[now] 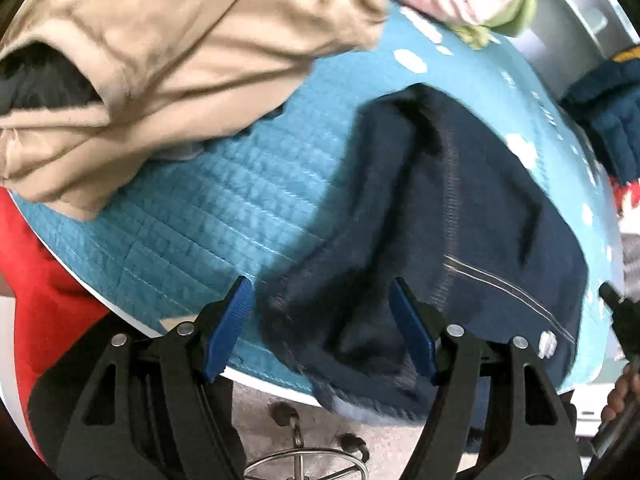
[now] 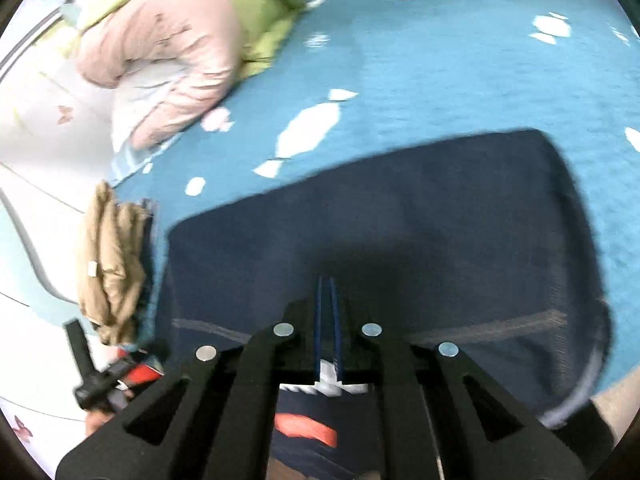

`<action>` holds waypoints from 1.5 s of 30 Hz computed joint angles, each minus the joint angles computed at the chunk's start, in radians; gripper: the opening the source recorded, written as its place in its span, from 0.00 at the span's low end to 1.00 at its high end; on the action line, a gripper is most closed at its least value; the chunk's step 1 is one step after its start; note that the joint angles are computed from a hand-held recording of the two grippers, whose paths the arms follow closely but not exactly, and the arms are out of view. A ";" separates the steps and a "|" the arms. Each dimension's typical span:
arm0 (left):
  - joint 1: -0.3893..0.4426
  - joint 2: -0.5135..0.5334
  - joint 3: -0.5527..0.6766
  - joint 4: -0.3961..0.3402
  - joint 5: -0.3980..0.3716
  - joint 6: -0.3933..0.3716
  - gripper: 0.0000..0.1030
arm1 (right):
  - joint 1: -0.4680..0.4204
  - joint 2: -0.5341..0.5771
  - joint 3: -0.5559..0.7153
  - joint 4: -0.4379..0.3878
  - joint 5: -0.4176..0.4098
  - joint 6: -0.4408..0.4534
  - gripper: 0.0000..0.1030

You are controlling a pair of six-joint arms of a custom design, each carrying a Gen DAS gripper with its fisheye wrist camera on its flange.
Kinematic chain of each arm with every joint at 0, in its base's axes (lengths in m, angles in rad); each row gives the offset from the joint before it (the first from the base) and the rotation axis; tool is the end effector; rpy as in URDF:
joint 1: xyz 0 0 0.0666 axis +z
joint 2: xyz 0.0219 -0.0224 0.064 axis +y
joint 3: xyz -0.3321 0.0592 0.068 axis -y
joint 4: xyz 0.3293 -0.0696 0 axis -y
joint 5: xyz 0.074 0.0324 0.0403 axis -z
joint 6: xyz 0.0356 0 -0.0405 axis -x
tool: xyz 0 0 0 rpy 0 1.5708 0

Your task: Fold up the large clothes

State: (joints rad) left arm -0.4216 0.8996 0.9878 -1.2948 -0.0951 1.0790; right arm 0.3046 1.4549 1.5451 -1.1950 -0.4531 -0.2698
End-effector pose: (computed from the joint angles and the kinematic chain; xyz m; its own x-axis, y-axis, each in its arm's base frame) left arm 0.2160 -0.0936 0.3596 -0.7345 -0.6323 -0.2464 -0.5738 0.7725 -0.2721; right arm 0.4023 0.1424 0.4032 -0.9433 -0.0454 -0.3288 -0.2136 0.8412 0.4967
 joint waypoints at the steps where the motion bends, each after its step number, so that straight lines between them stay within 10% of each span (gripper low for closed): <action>1: 0.003 0.002 -0.012 0.014 0.015 0.003 0.69 | 0.021 0.017 0.012 0.009 0.007 -0.027 0.06; 12: -0.058 0.030 -0.009 0.018 -0.046 -0.027 0.70 | 0.133 0.290 0.163 0.010 0.141 -0.117 0.00; 22: -0.082 0.008 -0.032 0.040 -0.051 -0.009 0.70 | 0.105 0.065 -0.073 -0.018 0.027 -0.160 0.00; 29: -0.088 -0.006 -0.043 0.055 -0.028 0.007 0.70 | 0.087 -0.009 -0.221 0.106 -0.038 -0.199 0.00; 37: -0.100 -0.043 -0.066 0.068 -0.018 0.042 0.69 | 0.107 -0.083 -0.243 -0.026 -0.047 -0.169 0.03; 41: -0.103 -0.035 -0.061 0.055 -0.026 0.052 0.58 | 0.099 -0.140 -0.389 0.143 -0.057 -0.186 0.00; 45: -0.099 -0.070 -0.060 0.069 -0.010 0.027 0.14 | 0.111 -0.199 -0.412 0.163 -0.028 -0.187 0.03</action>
State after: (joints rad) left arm -0.5205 0.8300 0.9275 -1.2262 -0.1053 1.1065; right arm 0.4158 1.2556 1.1332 -1.0318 -0.4815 -0.4573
